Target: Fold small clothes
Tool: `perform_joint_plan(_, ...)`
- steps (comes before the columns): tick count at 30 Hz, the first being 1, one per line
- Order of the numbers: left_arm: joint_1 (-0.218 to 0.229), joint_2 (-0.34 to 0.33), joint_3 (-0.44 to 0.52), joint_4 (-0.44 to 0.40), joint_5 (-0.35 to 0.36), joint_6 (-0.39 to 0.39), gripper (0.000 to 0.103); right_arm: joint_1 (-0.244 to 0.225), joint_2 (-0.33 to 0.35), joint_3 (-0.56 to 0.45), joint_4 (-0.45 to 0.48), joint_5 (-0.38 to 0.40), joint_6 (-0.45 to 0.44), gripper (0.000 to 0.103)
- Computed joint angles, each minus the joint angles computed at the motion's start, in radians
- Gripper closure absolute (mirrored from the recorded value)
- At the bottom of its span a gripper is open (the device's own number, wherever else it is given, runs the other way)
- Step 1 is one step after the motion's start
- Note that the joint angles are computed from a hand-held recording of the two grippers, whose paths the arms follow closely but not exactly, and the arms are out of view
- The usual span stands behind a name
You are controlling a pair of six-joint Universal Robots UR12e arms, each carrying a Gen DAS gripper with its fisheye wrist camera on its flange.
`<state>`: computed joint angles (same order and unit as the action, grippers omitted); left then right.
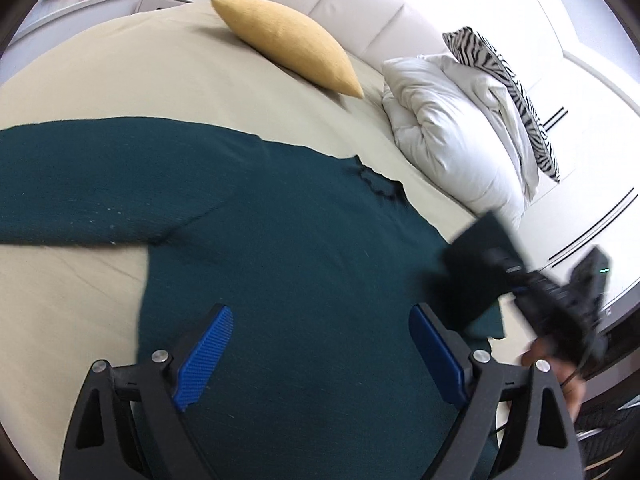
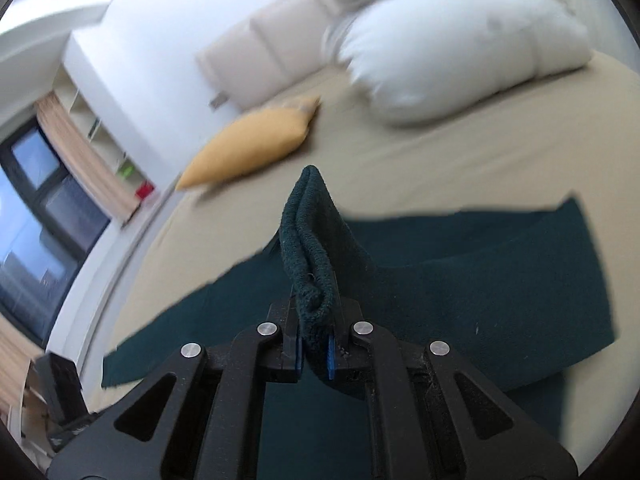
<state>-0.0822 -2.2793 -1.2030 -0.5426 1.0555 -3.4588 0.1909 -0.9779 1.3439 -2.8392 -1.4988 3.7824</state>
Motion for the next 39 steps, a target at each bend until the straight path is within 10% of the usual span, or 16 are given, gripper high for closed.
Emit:
perform_joint_plan(4,0.004,-0.019,0.023,-0.012,-0.017,0.002,0.012,0.025,0.082,-0.075,0.086,0.063,0.000,0.089)
perform_joint_plan(7,-0.003,-0.041,0.057,-0.041,-0.035,0.006,0.012,0.024,0.081,-0.041,0.074,0.100,0.018,0.050)
perform_joint_plan(10,-0.022,-0.078,0.120,-0.083,-0.050,0.015,0.012,0.018,0.026,0.066,-0.047,0.096,0.048,0.035)
perform_joint_plan(16,-0.081,-0.184,0.330,-0.295,-0.014,0.125,0.013,-0.017,-0.105,0.283,-0.192,0.040,0.110,0.035)
perform_joint_plan(20,-0.110,-0.240,0.435,-0.390,0.057,0.157,0.037,-0.084,-0.150,0.391,-0.248,0.105,0.234,0.034)
perform_joint_plan(24,-0.118,-0.255,0.474,-0.423,0.098,0.176,0.090,-0.128,-0.158,0.484,-0.405,0.187,0.382,0.036)
perform_joint_plan(33,-0.094,-0.234,0.443,-0.167,0.073,0.109,0.092,-0.126,-0.121,0.442,-0.444,0.241,0.545,0.036)
perform_joint_plan(39,-0.080,-0.258,0.460,-0.228,0.072,0.109,0.092,-0.105,-0.113,0.437,-0.432,0.214,0.636,0.036)
